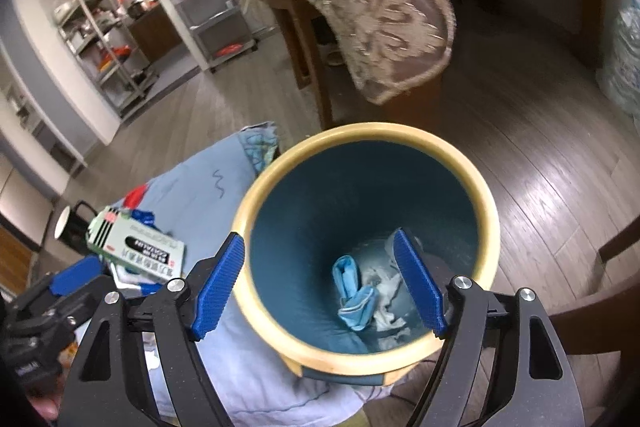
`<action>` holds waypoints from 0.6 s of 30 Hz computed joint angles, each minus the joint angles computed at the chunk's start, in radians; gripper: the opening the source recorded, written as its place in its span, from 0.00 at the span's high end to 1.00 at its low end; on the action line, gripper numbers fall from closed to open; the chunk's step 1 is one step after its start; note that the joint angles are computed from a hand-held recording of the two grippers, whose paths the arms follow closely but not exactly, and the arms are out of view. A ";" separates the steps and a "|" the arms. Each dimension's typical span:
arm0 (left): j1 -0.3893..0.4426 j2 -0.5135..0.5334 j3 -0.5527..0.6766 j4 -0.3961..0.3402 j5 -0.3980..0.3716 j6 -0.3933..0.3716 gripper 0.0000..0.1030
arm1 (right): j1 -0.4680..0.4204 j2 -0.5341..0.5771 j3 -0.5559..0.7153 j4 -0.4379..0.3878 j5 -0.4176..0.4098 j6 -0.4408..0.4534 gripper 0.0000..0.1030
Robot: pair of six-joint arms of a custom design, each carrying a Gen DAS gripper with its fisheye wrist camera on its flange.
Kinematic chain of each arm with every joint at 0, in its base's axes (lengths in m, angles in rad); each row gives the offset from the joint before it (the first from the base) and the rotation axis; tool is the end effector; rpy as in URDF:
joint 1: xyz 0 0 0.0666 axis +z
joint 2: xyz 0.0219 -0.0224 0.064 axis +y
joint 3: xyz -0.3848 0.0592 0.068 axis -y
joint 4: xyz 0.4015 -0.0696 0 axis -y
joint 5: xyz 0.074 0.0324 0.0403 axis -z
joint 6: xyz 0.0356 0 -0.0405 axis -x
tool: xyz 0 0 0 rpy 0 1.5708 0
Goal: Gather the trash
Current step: 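Open both grippers to drop the mask and tissue into the bin, then grasp the black plastic bag with the left gripper from the pile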
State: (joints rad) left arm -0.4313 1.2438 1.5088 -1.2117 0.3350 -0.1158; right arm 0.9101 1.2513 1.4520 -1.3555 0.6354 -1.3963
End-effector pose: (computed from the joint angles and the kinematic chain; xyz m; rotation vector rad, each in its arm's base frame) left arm 0.3700 -0.1836 0.5346 0.8143 2.3927 -0.5493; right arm 0.2627 0.3029 0.5033 0.7386 2.2868 0.1428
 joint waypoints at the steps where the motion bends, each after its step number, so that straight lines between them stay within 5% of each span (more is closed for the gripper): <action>1: 0.015 -0.004 -0.002 -0.003 0.002 -0.007 0.30 | 0.002 0.009 0.009 0.008 -0.004 0.015 0.24; 18: 0.377 -0.016 -0.026 -0.052 0.005 -0.185 0.30 | 0.039 0.164 0.171 0.038 -0.043 0.201 0.24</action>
